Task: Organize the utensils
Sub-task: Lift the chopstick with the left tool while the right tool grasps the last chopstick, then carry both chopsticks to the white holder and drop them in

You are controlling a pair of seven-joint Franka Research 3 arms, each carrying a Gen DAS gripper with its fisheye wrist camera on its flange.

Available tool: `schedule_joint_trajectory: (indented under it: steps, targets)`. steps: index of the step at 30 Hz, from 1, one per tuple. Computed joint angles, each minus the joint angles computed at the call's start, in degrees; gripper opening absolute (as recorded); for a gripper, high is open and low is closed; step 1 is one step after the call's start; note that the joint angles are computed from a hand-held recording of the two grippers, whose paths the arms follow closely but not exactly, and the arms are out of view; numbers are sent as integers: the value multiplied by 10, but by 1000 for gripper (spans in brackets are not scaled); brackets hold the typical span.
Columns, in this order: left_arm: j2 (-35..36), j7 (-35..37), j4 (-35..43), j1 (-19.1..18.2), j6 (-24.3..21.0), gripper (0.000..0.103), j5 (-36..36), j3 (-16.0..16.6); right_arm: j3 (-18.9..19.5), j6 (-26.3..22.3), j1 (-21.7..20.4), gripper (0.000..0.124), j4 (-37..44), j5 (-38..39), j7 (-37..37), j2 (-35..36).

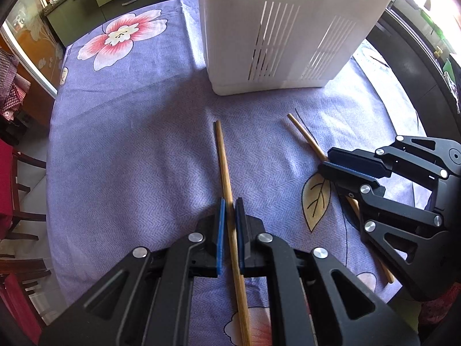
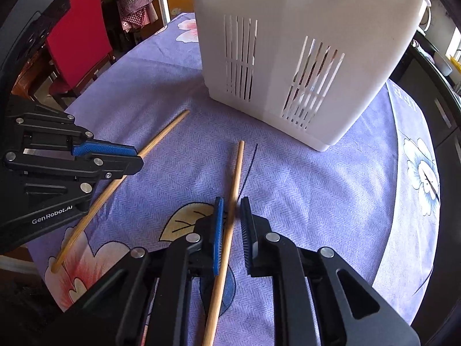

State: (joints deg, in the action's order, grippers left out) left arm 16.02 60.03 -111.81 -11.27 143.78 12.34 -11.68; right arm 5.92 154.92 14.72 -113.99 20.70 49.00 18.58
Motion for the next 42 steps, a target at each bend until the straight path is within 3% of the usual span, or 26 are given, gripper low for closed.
schedule_joint_trajectory:
  steps: [4, 8, 15, 20, 24, 32, 42]
  targets:
    - [1, -1, 1, 0, 0, 7, 0, -1, 1, -24, -8, 8, 11, 12, -1, 2]
    - [1, 4, 1, 3, 4, 7, -7, -2, 9, -9, -21, 6, 2, 48, -10, -7]
    - [-4, 9, -4, 7, 16, 7, -15, -2, 32, 19, -62, 7, -50, 228, -137, -87]
    - [-29, -1, -22, 7, 41, 6, -1, 3, 8, 18, -59, 7, -94, 374, -247, -158]
    - [-58, -11, -43, 7, 63, 6, 12, 6, -24, 12, -45, 7, -121, 433, -293, -197]
    - [-140, -61, -107, 9, 116, 6, 69, 12, -69, -7, -40, 7, -169, 501, -343, -265]
    - [-208, -102, -156, 18, 152, 6, 123, 3, -88, -14, -31, 7, -197, 527, -360, -303]
